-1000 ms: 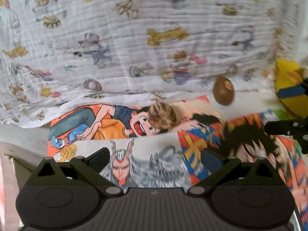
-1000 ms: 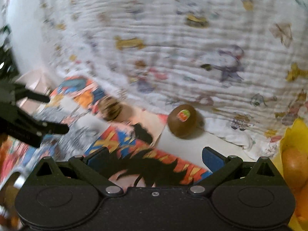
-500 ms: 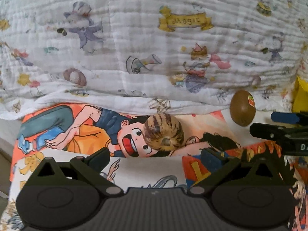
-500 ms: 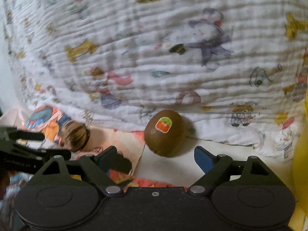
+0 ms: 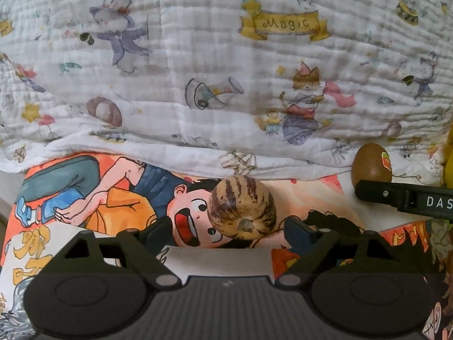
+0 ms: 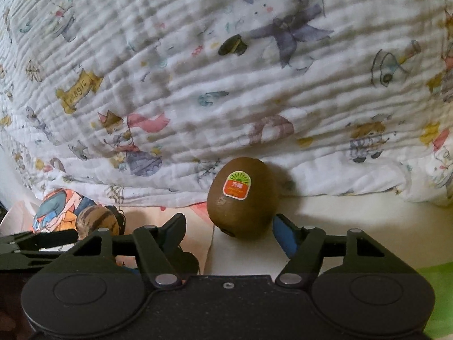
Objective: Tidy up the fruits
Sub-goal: 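Reach the left tool to the striped fruit while the right tool reaches the last kiwi, then grasp and lift the striped fruit with the left tool while the right tool lifts the kiwi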
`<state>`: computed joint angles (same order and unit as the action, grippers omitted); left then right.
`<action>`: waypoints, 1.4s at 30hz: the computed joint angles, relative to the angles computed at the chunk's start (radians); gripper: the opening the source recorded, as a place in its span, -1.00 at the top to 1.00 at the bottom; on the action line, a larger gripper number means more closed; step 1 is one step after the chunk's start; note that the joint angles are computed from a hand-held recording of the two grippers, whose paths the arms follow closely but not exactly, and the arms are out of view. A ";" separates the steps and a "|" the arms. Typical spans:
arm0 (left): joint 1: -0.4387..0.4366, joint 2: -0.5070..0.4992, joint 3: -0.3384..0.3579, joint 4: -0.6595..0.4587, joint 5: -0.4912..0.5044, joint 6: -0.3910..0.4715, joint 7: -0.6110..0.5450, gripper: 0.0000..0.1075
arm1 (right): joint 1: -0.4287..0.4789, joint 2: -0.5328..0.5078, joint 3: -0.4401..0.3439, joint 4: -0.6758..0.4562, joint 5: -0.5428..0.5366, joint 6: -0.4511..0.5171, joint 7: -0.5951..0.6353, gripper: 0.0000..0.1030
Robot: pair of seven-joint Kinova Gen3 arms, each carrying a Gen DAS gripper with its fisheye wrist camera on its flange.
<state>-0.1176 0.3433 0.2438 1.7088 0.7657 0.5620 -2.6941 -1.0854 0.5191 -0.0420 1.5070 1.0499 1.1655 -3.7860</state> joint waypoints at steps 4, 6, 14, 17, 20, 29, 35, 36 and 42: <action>0.003 0.008 0.006 0.000 0.010 -0.013 -0.001 -0.51 | 0.001 0.018 0.010 -0.021 -0.007 0.017 -0.017 -0.35; 0.006 0.012 0.006 -0.003 0.008 -0.015 0.007 -0.46 | 0.005 0.023 0.014 -0.026 -0.015 0.021 -0.024 -0.31; -0.012 0.025 0.029 -0.007 0.033 -0.017 -0.008 -0.20 | 0.009 0.040 0.030 -0.031 -0.012 0.022 -0.069 -0.20; -0.007 0.024 0.024 -0.015 0.031 0.005 -0.006 -0.07 | 0.010 0.053 0.033 -0.051 -0.018 0.036 -0.059 -0.19; 0.007 0.024 0.022 -0.009 0.033 -0.018 -0.001 -0.07 | 0.008 0.061 0.040 -0.063 -0.021 0.042 -0.064 -0.17; -0.023 0.026 0.023 -0.010 0.054 0.025 -0.014 -0.04 | -0.011 0.062 0.051 -0.031 0.011 0.024 -0.122 -0.13; -0.047 0.008 -0.002 -0.005 0.078 0.105 -0.039 -0.04 | -0.034 0.040 0.027 0.024 0.058 0.017 -0.187 -0.13; -0.052 0.004 -0.006 -0.003 0.087 0.120 -0.047 -0.04 | -0.038 0.036 0.022 0.027 0.065 0.019 -0.191 -0.13; -0.066 -0.044 -0.048 0.016 0.127 0.201 -0.083 -0.04 | -0.069 -0.001 -0.012 0.050 0.103 0.050 -0.208 -0.13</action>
<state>-0.1833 0.2992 0.1955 1.7252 0.8925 0.7629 -2.7771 -1.1542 0.5179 -0.0541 1.5566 1.1529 1.2158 -3.9941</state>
